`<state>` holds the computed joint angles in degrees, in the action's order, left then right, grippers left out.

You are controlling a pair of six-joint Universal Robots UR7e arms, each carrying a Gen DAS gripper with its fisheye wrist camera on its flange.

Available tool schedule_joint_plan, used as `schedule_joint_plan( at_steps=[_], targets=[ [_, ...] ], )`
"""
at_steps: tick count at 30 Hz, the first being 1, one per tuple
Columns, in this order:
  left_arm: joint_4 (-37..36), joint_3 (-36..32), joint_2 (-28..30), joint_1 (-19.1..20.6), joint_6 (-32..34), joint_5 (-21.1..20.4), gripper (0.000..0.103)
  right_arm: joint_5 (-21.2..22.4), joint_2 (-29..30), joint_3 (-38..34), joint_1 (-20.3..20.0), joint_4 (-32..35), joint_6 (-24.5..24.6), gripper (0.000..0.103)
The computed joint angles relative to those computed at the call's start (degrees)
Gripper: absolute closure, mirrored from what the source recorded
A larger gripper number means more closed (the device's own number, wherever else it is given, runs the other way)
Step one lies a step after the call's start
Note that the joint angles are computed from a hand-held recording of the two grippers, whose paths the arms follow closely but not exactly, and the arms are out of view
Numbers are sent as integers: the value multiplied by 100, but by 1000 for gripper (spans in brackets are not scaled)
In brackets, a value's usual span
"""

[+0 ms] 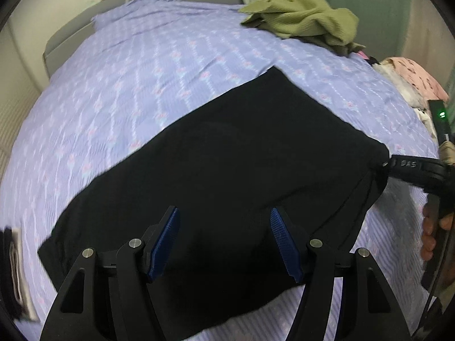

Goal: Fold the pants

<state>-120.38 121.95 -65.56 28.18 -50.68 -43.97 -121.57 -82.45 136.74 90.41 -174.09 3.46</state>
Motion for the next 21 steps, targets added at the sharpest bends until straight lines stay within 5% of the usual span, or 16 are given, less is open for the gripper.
schedule_joint_plan(
  at_steps=[2,6,10,15,18,21],
  targets=[
    [476,120,-299,-105,-458,-38,38,-876,64,18,496,-276,-96,42],
    [1290,368,-988,-344,-1170,-169,33,-1644,-64,-1,1286,-83,-231,33],
    [2716,575,-1954,-660,-2246,-301,32,-1389,-284,-200,2013,1279,-47,31],
    [4224,772,-3223,-991,-3420,-481,27,-859,-44,-488,2841,2687,743,31],
    [4638,922,-3897,-1070,-3729,-533,27,-403,430,-781,3260,3080,1068,31],
    [4284,1297,-4872,-956,-3456,-575,26,-97,992,-1078,3595,3191,1033,31]
  ],
)
